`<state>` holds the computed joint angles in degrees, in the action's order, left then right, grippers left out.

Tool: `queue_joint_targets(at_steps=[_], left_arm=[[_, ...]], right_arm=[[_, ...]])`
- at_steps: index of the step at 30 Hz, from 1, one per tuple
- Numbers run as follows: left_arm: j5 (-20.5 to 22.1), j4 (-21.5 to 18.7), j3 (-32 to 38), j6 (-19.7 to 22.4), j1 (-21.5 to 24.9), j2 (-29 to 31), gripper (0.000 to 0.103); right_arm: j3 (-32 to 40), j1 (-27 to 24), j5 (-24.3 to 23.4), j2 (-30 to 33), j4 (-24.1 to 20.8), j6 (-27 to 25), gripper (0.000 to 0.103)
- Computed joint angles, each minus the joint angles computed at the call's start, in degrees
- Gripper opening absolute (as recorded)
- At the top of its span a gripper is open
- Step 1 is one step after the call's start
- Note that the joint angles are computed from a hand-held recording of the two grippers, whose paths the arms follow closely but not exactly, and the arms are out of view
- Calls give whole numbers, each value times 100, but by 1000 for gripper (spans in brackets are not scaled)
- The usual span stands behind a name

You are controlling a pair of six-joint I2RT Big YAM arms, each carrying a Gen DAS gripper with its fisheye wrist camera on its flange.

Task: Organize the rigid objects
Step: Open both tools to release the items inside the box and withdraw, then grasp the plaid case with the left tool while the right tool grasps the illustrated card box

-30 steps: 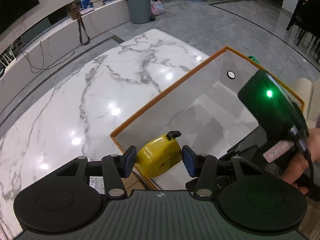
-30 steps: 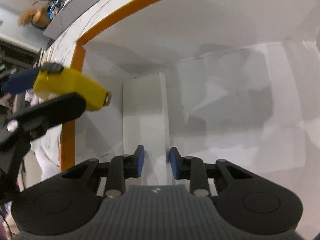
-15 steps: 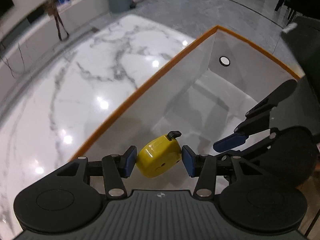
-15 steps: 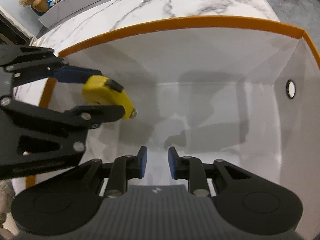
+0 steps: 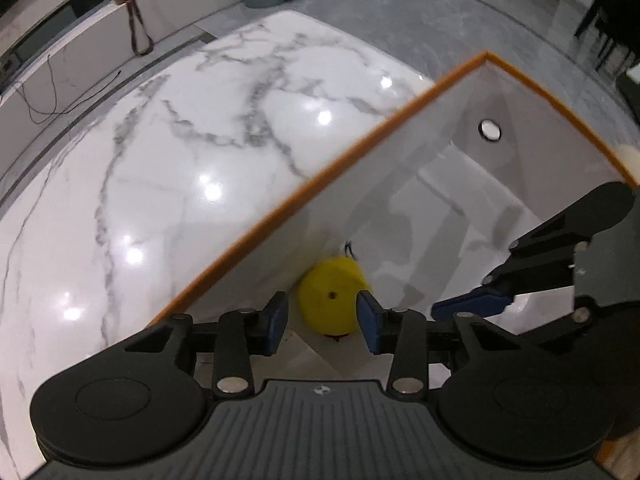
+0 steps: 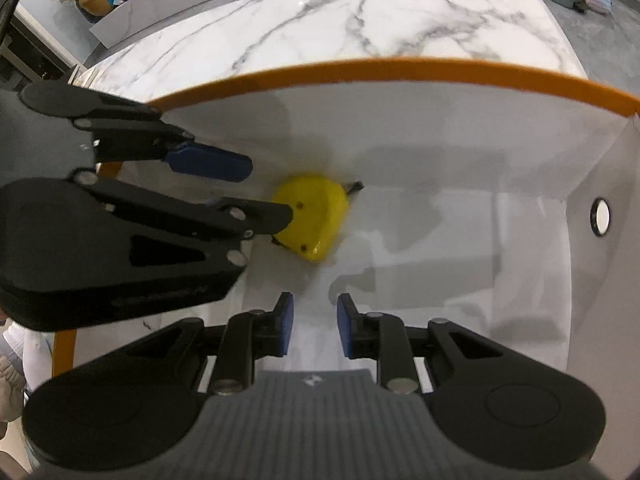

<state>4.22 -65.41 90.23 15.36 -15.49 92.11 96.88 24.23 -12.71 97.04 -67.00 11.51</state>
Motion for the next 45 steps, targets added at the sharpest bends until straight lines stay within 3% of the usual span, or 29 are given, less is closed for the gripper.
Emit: queue_joint_targets(at_steps=[12, 16, 21, 23, 28, 31, 37, 42, 45], left_arm=[[236, 185, -340, 34, 167, -679, 48], [357, 224, -495, 115, 315, -1137, 48], [147, 146, -655, 163, 598, -1652, 48], [133, 130, -745, 157, 780, -1867, 48], [37, -168, -877, 27, 1334, -2225, 48], [-109, -301, -1054, -161, 1683, -2401, 48], [80, -569, -1454, -732, 2487, -2535, 51], [239, -505, -2098, -1055, 3089, -2751, 62], [322, -390, -2459, -1204, 3296, -2741, 76]], right_arm=[[0, 125, 227, -188, 6, -123, 30], [-509, 110, 176, -780, 346, -364, 35], [-703, 346, 264, -1143, 830, -320, 46], [-731, 475, 303, -1238, 1003, -263, 52], [-535, 858, 290, -1269, 1043, -235, 52], [-430, 1111, 225, -1171, 1108, -283, 52], [-15, 1616, 148, -764, 920, -347, 51], [209, 2008, 710, -468, 862, -508, 51], [339, 2156, 1087, -270, 867, -560, 51]])
